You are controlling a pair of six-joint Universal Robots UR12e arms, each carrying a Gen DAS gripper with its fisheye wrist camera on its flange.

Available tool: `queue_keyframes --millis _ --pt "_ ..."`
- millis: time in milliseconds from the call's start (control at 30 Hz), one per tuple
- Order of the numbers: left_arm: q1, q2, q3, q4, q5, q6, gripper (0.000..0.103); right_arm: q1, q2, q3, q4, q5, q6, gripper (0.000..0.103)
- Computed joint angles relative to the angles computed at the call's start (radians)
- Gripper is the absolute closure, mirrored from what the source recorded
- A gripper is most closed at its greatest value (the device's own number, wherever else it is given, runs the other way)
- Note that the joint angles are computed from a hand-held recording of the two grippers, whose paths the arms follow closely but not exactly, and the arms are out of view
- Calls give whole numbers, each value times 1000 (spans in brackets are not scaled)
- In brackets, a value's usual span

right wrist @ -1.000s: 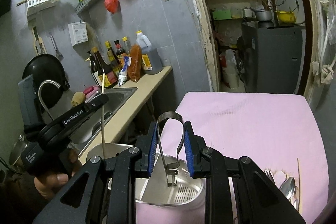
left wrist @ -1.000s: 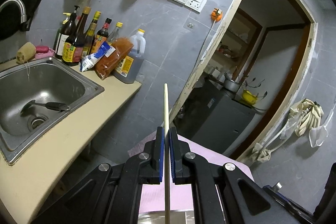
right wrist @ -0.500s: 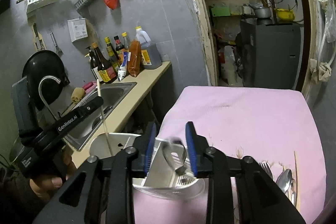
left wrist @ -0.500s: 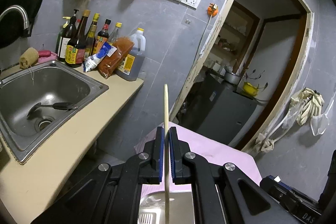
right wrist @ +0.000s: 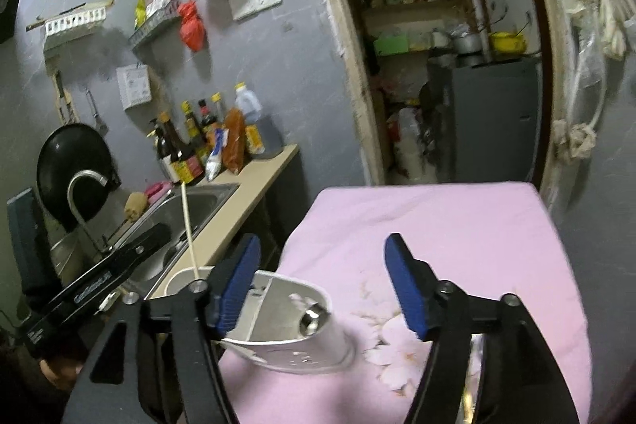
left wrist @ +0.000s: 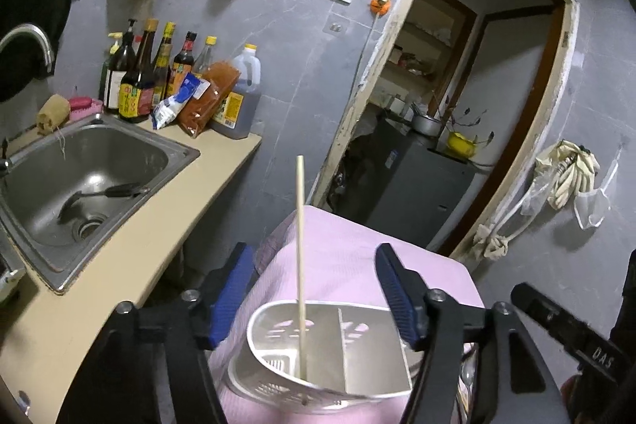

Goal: Organize utensils
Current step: 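Move both tools back over the utensils on the table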

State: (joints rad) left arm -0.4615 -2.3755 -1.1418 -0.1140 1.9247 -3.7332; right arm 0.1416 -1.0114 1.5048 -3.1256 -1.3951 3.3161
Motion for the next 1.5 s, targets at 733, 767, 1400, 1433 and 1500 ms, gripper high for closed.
queue_keyframes --millis 733,767,1400,1433,1500 --pt "-110 -90 193 0 69 235 4 -82 -115 159 -188 -235 -78 3" --pt "-115 -96 204 -3 70 240 4 -91 -120 167 -187 -236 -86 3" --pt "-171 -247 415 -232 51 176 4 -216 -69 197 27 -74 -127 3" --pt "-171 -256 427 -248 51 172 4 -219 -57 191 37 -59 -131 3" --pt "-169 -272 445 -273 51 157 4 -221 -40 186 46 -36 -131 3"
